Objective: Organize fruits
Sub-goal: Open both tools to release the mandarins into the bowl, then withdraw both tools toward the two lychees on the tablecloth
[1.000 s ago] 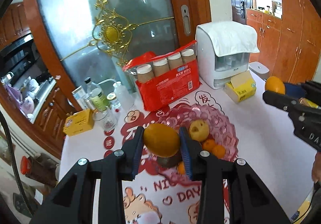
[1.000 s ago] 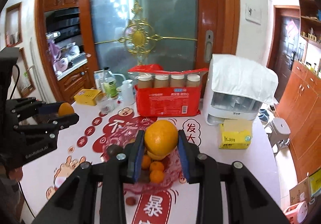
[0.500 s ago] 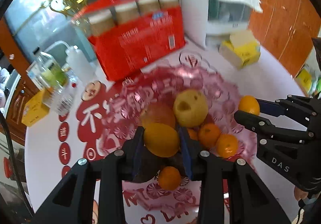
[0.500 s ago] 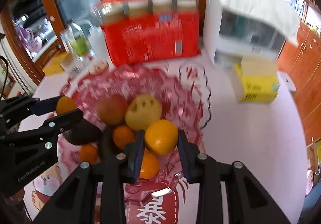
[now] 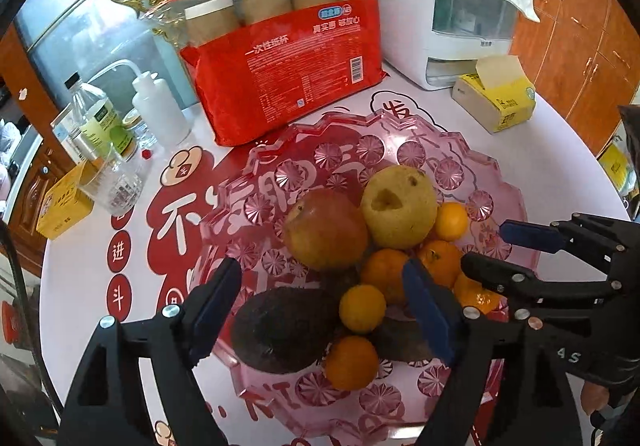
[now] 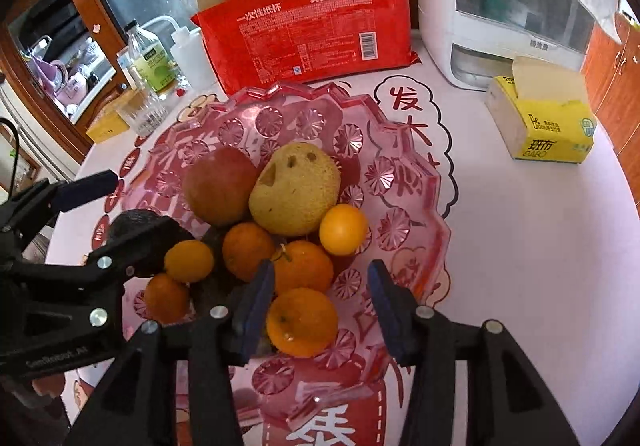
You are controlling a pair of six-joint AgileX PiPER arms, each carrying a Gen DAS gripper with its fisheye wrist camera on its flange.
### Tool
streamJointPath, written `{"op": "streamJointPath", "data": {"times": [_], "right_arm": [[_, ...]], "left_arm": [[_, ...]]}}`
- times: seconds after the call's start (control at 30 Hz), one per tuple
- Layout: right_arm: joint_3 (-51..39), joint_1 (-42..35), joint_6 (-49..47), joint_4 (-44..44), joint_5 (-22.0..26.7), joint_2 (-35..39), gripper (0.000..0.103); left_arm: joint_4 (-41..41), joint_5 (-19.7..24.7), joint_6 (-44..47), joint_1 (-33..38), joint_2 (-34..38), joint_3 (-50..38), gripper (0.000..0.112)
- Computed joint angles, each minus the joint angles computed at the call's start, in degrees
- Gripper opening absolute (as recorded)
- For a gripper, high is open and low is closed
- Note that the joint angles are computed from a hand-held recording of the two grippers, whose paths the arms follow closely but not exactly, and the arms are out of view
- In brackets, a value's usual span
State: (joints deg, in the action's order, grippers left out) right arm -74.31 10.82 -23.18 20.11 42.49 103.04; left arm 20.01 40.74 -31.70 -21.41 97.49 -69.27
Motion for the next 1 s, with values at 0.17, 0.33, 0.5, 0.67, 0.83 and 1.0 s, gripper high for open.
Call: {"op": "streamJointPath", "data": {"times": [0.17,0.33,0.5,0.67,0.83,1.0], "right_arm": [[3.03,0.20,-1.04,0.32,-0.78,-3.75,0.049],[5.97,0.59,-1.56,-0.40,-0.80,-7.99,0.049],[8.10,0.53,-1.59,-0.55,0.05,-12.46,0.049],[8.93,0.56,-0.79,-1.07,1.72,-17.37,0.049],[10.04,0.05,-2.02,0.42,3.77,-23.00,0.049],[11.74,-0.55,-3.89,2.10,6.30,-28.65,0.049]], "left_arm": [[0.98,1.62,-2.47,-1.28,-3.04,2.06,0.081],[1.92,4.27,-5.11,-3.38,-6.71,3.84,0.081],[3.28,7.91,-8.07,-6.14,-11.22,5.20,0.082],[5.77,12.80,-12.08,-9.80,-15.85,5.47,0.082],[8.24,17.50,-16.52,-13.80,-20.01,4.87,0.085],[11.10,22.06,-22.13,-19.79,-23.48,4.84,0.086]]}}
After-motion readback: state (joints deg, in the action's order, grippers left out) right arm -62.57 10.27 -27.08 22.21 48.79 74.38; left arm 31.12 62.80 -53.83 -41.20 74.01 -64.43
